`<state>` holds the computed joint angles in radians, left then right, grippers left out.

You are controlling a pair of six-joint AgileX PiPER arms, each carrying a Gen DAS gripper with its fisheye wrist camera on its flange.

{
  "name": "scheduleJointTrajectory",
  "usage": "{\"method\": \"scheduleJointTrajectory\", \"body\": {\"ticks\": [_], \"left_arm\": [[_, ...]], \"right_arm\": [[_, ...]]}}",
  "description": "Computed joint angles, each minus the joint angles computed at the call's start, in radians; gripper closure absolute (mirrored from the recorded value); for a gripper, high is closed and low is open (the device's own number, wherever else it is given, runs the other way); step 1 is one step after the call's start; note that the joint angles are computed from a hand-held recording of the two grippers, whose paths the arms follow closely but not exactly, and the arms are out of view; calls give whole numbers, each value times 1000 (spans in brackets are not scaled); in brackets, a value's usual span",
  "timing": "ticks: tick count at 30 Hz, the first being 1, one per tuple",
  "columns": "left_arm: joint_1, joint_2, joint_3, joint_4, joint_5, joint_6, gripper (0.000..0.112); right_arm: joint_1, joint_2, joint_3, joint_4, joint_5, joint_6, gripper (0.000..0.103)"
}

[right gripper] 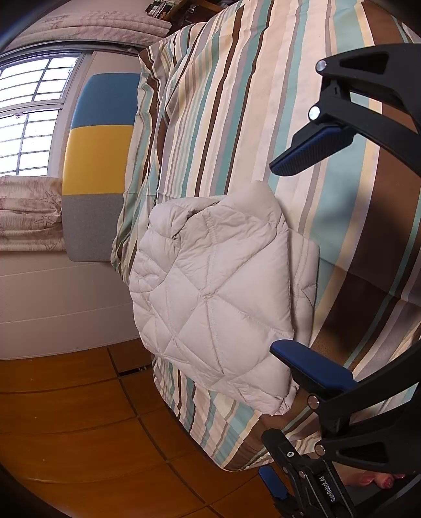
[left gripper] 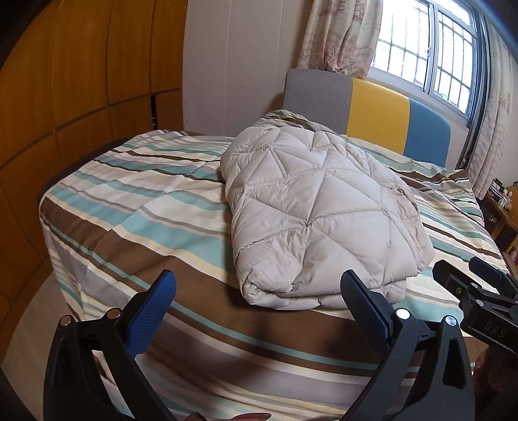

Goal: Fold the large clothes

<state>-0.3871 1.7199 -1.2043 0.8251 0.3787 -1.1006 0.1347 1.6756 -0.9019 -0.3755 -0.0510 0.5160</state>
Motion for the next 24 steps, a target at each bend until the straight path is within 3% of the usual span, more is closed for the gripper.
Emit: {"method": "scheduleJointTrajectory", "body": {"ticks": [6, 11, 14, 24], "left_arm": [[6, 1, 0, -18, -6, 18, 12], [8, 0, 2, -22, -9, 25, 12], [10, 0, 6, -26, -13, 32, 12], [7, 5, 10, -15, -14, 23, 12]], "right_arm": [[-3, 1, 0, -147, -1, 141, 2], [0, 4, -3, -134, 1, 128, 2], [-1, 5, -4, -249, 4, 245, 2], [-8, 4, 5, -302, -6, 299, 2]]}}
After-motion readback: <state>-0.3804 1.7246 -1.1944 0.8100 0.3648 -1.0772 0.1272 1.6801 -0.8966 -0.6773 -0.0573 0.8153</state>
